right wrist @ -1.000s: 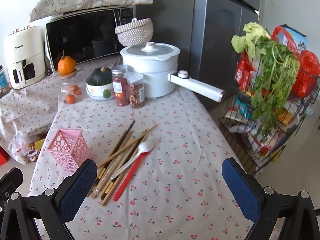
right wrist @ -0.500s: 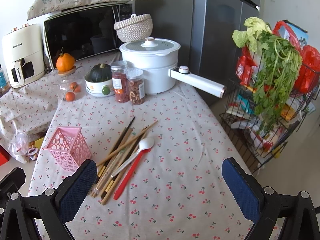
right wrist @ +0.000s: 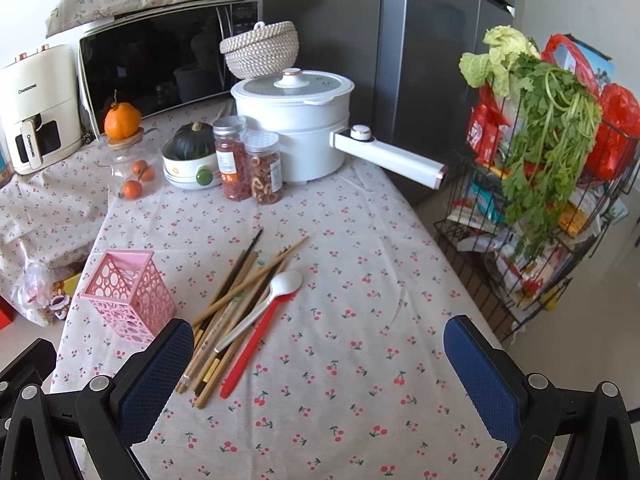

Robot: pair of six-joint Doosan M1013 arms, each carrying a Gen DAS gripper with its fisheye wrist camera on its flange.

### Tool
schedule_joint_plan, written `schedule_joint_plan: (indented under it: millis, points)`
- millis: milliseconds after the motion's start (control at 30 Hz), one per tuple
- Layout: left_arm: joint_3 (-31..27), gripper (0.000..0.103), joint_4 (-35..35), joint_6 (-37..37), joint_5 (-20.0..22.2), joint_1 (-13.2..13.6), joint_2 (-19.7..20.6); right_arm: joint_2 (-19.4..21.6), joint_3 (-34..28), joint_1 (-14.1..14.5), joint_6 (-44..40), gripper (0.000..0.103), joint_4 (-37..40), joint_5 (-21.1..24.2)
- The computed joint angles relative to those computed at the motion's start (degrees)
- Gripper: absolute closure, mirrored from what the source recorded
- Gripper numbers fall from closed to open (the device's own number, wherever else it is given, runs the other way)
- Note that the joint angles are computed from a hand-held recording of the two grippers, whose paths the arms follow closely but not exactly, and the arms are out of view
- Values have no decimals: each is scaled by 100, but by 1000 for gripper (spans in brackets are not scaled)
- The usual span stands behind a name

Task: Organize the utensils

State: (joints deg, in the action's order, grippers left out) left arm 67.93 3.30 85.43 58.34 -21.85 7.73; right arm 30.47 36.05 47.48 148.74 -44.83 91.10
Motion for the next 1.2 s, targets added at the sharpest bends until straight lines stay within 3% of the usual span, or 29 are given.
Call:
schedule_joint_plan:
  millis: [1200]
  points:
    - [12, 0, -223, 204, -12, 30, 8, -41, 70, -27, 46, 1, -12, 36]
